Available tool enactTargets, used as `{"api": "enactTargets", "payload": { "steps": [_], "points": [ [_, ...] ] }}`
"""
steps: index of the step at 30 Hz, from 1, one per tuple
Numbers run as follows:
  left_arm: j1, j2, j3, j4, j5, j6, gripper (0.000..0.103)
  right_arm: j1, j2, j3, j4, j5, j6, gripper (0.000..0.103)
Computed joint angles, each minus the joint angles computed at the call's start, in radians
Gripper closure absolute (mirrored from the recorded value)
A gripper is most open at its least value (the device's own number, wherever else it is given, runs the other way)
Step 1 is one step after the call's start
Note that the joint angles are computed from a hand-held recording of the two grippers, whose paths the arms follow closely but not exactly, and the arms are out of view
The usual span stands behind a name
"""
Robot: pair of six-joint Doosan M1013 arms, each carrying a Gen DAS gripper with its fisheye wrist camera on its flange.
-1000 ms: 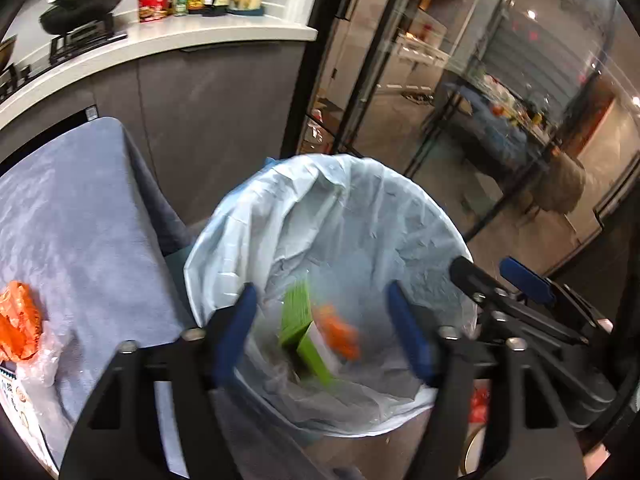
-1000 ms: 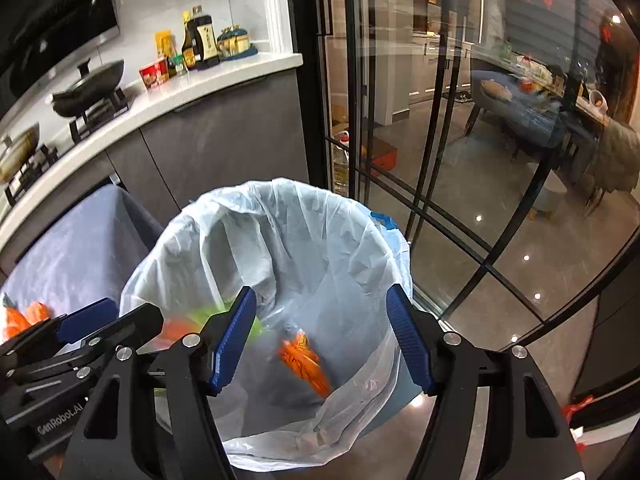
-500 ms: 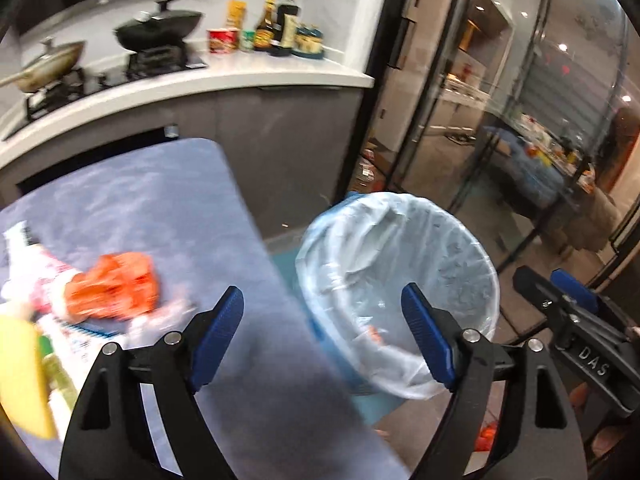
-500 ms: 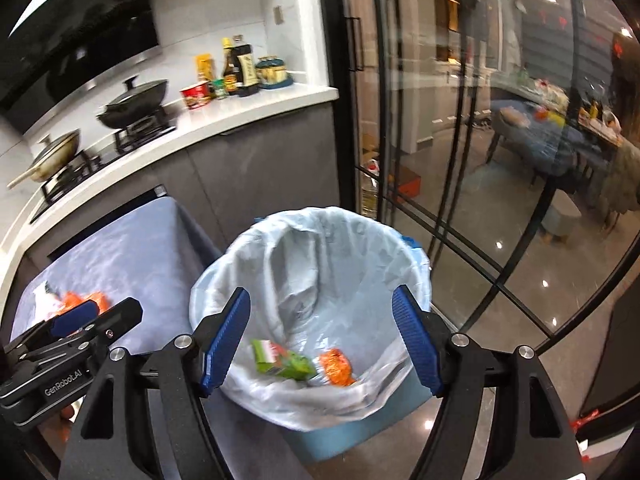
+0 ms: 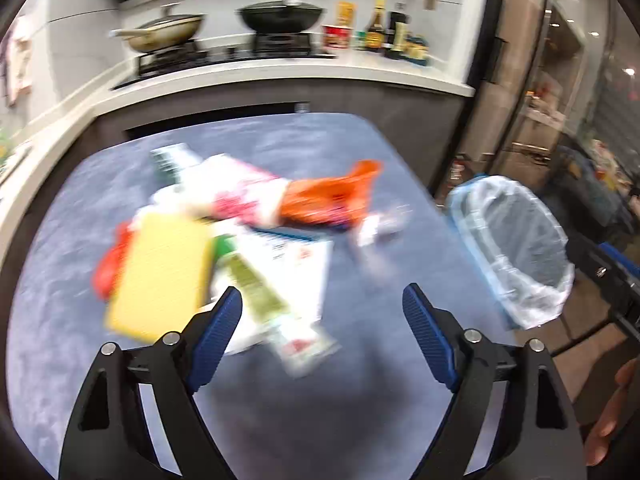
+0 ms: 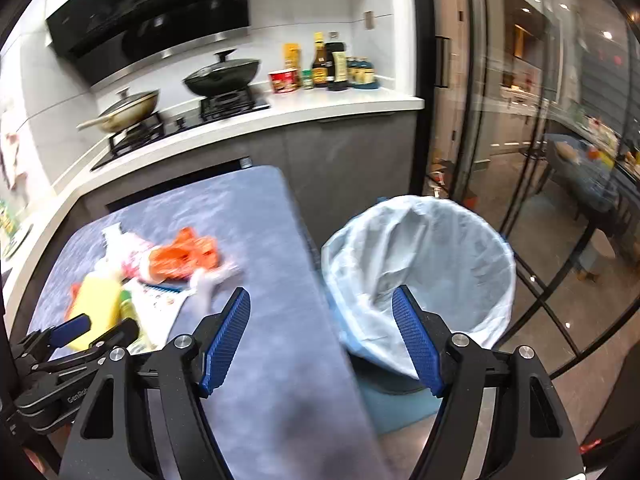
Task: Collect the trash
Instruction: 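Grasp the yellow sponge with the left gripper while the right gripper grasps the clear plastic bag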
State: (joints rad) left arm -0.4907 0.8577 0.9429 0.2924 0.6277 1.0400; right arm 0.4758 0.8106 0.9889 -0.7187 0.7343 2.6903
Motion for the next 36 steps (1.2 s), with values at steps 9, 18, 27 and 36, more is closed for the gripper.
{"api": "enactTargets", "payload": {
  "steps": [9, 18, 27, 36],
  "points": [
    [0.046, -0.086, 0.182, 0.081, -0.022, -0.174, 0.019, 0.044, 0.062, -0.086, 0.108, 0.034, -0.129, 0.032],
    [0.079, -0.1, 0.232, 0.075, -0.011, -0.23, 0.018, 0.056, 0.149, -0.226, 0.171, 0.076, -0.23, 0.033],
    [0.11, -0.062, 0.178, 0.008, 0.012, -0.217, 0.011, 0.04, 0.291, -0.47, 0.223, 0.162, -0.31, 0.033],
    [0.142, 0.001, 0.084, -0.152, 0.023, -0.135, 0.011, 0.021, 0.384, -0.627, 0.301, 0.231, -0.37, 0.052]
  ]
}}
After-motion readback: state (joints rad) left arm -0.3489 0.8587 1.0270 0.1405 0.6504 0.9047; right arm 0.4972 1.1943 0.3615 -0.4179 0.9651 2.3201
